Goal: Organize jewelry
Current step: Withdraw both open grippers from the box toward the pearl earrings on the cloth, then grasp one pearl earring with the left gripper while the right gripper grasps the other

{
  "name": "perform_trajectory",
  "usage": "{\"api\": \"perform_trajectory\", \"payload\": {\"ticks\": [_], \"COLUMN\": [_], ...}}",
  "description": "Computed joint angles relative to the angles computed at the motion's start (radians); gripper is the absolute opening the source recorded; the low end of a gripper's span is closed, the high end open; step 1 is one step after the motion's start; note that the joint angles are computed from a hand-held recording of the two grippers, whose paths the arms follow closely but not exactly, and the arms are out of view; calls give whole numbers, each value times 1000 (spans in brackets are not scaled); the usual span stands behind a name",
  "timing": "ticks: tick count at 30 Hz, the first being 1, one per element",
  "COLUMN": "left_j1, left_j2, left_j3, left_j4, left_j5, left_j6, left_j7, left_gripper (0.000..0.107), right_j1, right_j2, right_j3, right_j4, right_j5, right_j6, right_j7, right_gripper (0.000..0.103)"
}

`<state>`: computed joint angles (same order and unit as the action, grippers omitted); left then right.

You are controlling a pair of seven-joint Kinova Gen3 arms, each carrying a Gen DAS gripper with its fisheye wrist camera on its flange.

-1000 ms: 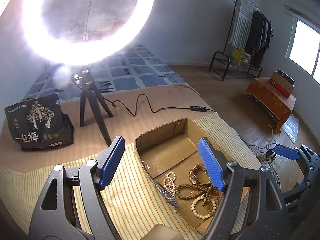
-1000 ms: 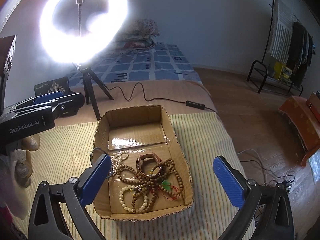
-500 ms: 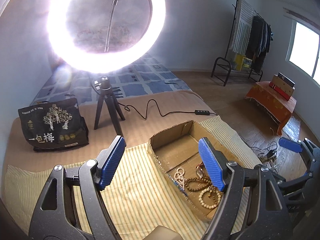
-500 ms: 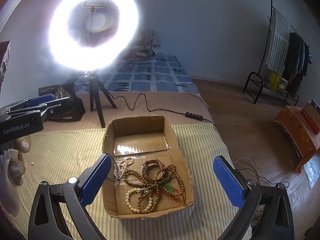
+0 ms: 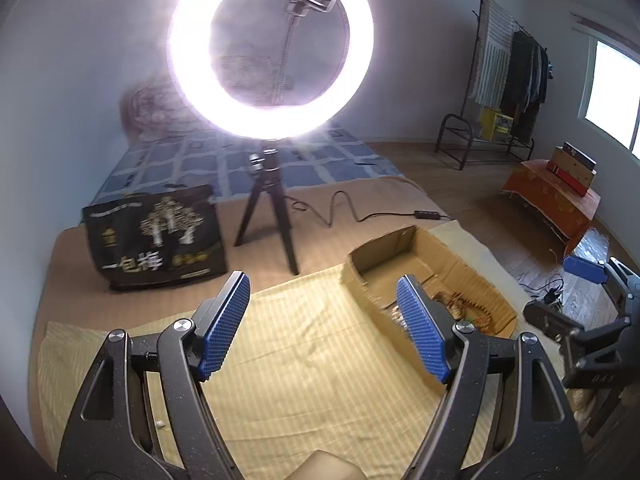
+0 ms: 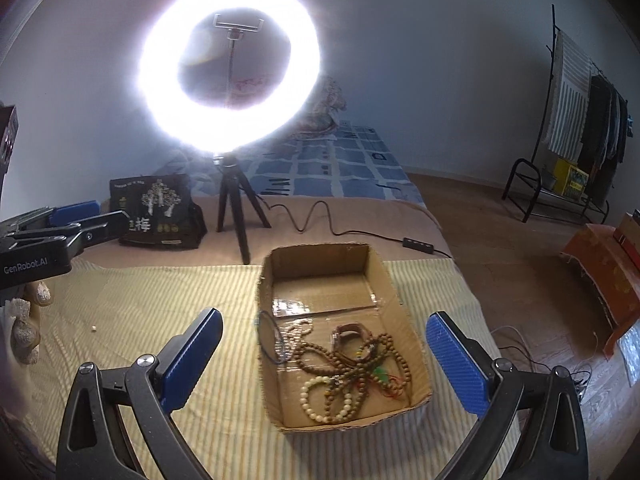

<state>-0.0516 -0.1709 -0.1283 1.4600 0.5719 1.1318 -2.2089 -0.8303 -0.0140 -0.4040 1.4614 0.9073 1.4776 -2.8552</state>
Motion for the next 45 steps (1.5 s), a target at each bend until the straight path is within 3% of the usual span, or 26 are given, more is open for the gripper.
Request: {"api": "perform_trajectory", "payload": {"ticks": [14, 23, 33, 36, 42, 45], "left_j1": [-152, -301, -421, -434, -438, -428], "left_j2": [16, 63, 104, 109, 145, 149], "left_j3": [-153, -190, -184, -169, -130, -107], "left_j4": [0, 27, 138, 168, 204, 225], "left_j5": [61, 95, 112, 108, 83, 56], "left_j6": [100, 128, 152, 140, 126, 93], "left_j7": [-157, -268, -393, -429, -445, -446], "left_gripper": [78, 78, 78, 66, 52, 41], "right_j1": [-77, -110, -171, -148, -164, -170], "right_j2": [33, 48, 114, 122, 166, 171], "right_j3": [-9, -16, 20, 30, 66, 81], "right_j4": [18, 87, 127, 150, 153, 168], "right_j5": [8, -18, -104, -181, -252, -263], "right_j6": [-112, -242, -349, -436, -484, -508], "right_j7": [-31, -51, 33, 70, 137, 145], "right_gripper": [103, 102, 80, 73, 59, 58]}}
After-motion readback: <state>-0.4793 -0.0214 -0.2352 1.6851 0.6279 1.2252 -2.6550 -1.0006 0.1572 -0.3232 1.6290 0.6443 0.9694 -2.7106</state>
